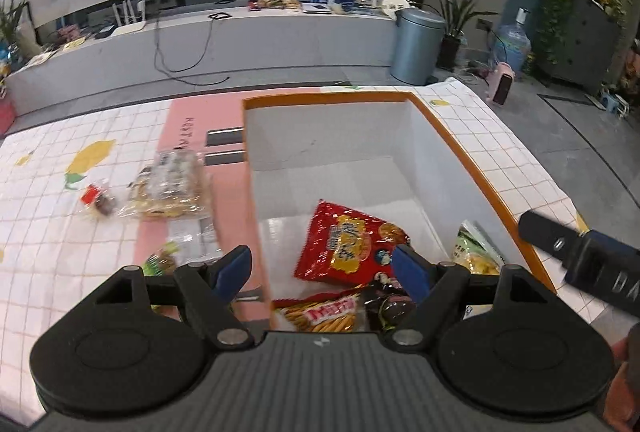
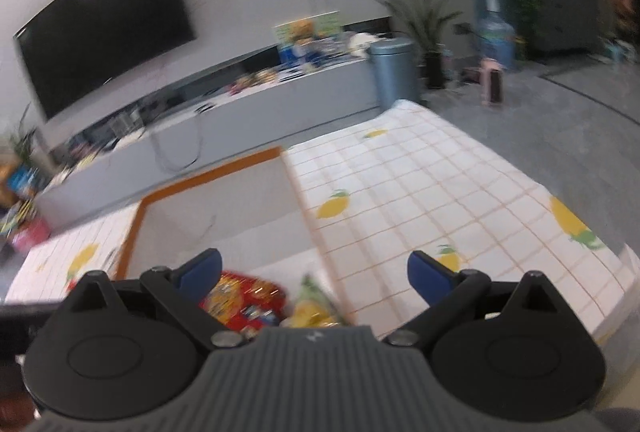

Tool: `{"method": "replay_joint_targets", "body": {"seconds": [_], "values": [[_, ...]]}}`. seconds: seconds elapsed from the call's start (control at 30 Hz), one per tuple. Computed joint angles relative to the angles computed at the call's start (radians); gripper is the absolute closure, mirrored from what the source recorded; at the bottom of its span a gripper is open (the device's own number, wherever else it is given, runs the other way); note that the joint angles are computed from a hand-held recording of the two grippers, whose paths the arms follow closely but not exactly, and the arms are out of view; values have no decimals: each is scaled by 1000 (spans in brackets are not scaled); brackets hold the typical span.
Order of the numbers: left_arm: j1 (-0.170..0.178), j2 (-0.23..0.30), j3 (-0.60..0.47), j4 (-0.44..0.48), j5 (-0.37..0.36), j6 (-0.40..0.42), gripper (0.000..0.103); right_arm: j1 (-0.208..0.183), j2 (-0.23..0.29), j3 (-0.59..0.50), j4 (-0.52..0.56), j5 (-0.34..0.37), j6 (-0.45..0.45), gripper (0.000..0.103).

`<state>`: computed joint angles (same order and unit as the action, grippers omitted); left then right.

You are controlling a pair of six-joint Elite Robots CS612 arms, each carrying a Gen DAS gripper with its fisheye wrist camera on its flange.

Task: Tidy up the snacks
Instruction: 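Grasp the green raisin bag with the right gripper while the left gripper returns to the pile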

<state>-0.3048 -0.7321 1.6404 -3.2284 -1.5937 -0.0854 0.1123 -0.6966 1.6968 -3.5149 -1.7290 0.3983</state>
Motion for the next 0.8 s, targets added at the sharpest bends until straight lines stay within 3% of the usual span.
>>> {"method": "replay_joint_targets", "body": {"seconds": [0.23,0.33,0.43,0.6,0.63,0.7,0.8], "values": [[37,-29,37,-10,31,-81,10,50,-13,-13,30,47,-173,6],[65,-36,42,8,27,-124,9,67,-15,-15,13,108,-234,6],[84,-38,43,32,44,-145,10,82,-10,-29,16,189,-249,6],[129,-37,46,47,66,-232,10,115,12,-65,23,227,-251,8],[140,-36,47,46,61,-244,10,124,18,-72,17,221,-264,9],[165,-30,42,54,45,-276,10,141,35,-85,-25,205,-296,23],[193,-17,26,86,33,-311,10,161,54,-111,-53,219,-312,24]]}}
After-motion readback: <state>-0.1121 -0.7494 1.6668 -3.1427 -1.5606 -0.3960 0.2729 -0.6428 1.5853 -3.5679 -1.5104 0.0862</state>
